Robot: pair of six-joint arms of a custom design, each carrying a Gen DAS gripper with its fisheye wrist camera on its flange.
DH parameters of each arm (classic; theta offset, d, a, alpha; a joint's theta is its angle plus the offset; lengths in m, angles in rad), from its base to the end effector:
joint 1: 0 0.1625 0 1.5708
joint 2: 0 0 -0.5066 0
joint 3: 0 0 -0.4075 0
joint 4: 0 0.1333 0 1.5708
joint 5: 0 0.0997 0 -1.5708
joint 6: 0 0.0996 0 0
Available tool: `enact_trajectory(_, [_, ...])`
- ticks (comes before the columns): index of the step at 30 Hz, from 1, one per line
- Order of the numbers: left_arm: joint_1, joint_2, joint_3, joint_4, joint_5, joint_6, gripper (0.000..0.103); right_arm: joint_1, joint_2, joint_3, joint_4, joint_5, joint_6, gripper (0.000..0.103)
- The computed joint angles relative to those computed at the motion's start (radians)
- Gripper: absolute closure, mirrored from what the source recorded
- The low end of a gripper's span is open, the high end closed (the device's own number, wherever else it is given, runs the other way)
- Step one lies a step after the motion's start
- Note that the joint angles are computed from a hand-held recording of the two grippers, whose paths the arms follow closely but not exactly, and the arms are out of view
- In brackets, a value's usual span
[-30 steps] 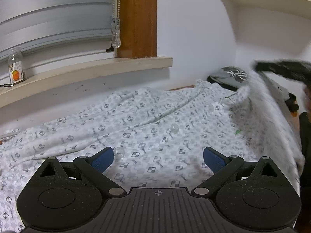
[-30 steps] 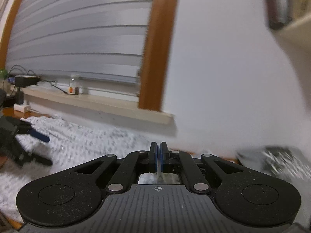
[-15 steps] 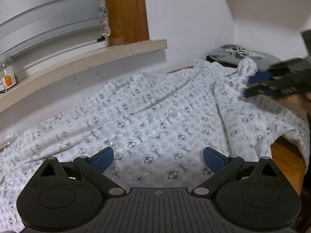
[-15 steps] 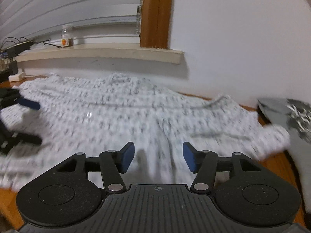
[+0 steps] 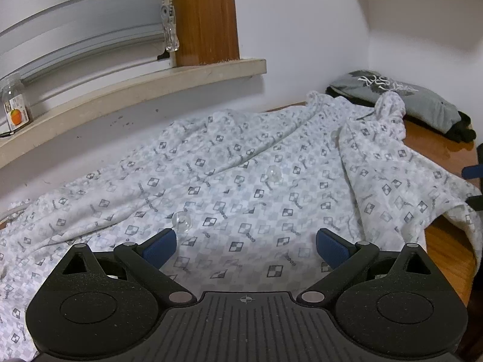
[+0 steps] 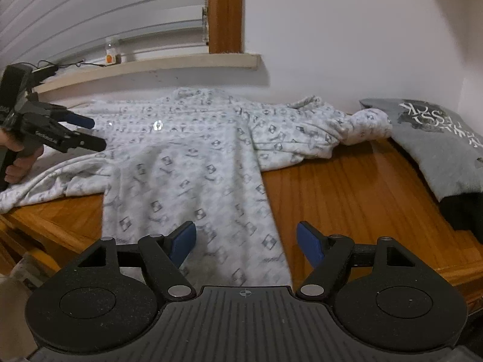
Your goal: Fold clothes
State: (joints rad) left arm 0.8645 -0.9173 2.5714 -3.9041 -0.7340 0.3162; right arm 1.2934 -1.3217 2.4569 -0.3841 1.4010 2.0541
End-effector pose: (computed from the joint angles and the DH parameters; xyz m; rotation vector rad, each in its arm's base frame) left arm -0.0978 -0.4339 0.1694 0.7989 2.1523 -0.9815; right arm 0.0621 -0.3302 0.1441 1.0994 -2.3231 1.0038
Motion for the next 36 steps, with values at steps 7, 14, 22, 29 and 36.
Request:
enact_trajectory(7, [-0.005,-0.001,-0.003,0.04,0.019,-0.013,0.004,-0.046,0.005,0.042,-0.068,-0.07,0.008,0.041])
enact_trajectory(14, [-0.006,-0.003,-0.006,0.059,0.023,-0.016,0.004,-0.071,0.002,0.052,-0.072,-0.157,0.005,0.094])
enact_trajectory(22, [-0.002,-0.007,-0.009,0.071,0.017,-0.013,0.003,-0.006,-0.056,-0.018,0.018,-0.247,0.153,0.102])
enact_trajectory(29, [0.001,-0.008,-0.012,0.076,0.011,-0.009,0.003,0.01,-0.037,-0.037,0.021,-0.201,0.149,0.046])
enact_trajectory(36, [0.002,-0.009,-0.013,0.087,0.006,-0.012,0.003,-0.083,-0.03,-0.001,0.008,-0.295,0.145,0.026])
